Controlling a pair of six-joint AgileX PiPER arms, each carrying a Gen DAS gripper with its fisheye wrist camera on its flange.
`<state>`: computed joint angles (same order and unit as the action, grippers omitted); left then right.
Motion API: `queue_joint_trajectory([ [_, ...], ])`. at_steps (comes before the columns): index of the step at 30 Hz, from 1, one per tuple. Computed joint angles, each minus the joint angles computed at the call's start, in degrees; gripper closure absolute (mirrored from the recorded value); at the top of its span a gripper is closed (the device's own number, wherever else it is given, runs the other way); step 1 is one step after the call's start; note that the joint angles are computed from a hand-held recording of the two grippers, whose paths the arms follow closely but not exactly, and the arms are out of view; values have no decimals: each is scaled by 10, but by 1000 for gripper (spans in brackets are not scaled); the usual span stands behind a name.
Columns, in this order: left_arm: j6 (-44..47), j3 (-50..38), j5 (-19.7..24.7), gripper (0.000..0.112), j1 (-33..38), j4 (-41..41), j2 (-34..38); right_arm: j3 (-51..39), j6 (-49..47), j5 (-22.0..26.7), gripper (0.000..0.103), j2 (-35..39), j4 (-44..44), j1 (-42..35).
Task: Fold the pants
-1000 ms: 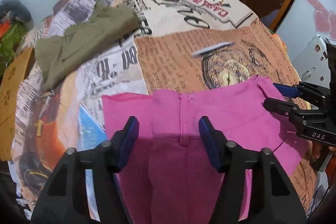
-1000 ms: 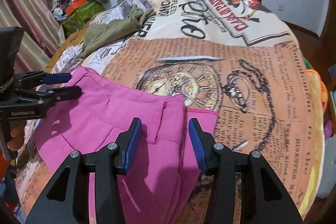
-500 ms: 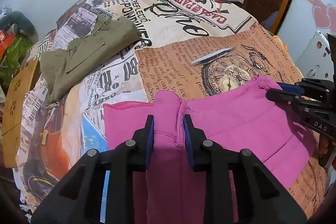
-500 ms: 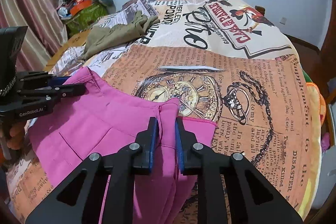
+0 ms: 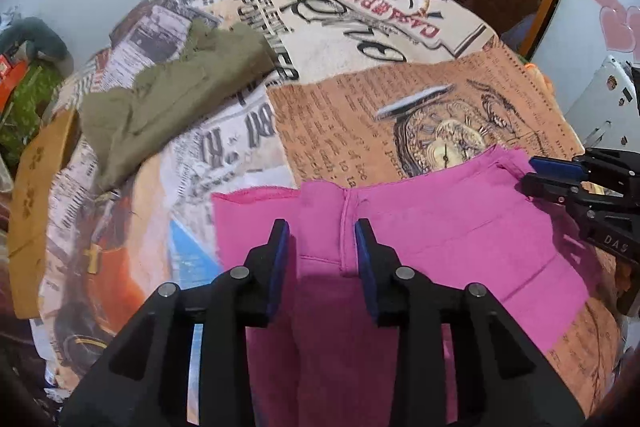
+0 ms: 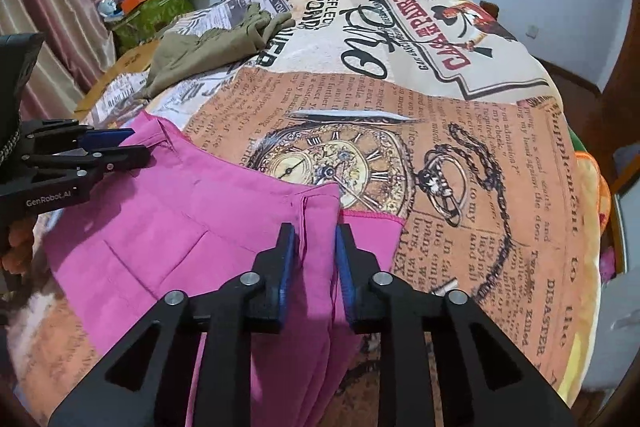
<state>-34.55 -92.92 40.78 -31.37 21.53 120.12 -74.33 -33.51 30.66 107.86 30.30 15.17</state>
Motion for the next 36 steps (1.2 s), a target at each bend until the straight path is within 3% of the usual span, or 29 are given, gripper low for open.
queue_joint_trajectory([
  [6, -72, 47, -7, 78, -23, 67, -59, 32, -43, 19, 83, -55, 47, -4],
  [9, -64, 58, -17, 78, -29, 48, -69, 41, -53, 23, 80, -68, 59, 9],
  [11, -42, 63, -24, 78, -31, 14, -67, 50, -60, 17, 68, -72, 64, 23],
  [13, -19, 64, -24, 78, -33, -21, -56, 57, -53, 6, 66, -69, 58, 39],
  [16, -12, 75, -26, 78, -35, -41, -41, 46, -40, 27, 66, -47, 49, 47],
  [20, -60, 113, -35, 77, -48, 15, -52, 64, -41, 21, 66, -40, 54, 50],
  [24, -64, 168, -58, 77, -36, 7, -84, 84, -55, 28, 66, -59, 68, 36],
  [27, -106, 210, -68, 66, -40, 39, -110, 117, -67, 16, 66, -81, 72, 28],
  [36, -218, 299, -52, 61, -67, 135, -166, 185, -84, 11, 66, -132, 93, -14],
])
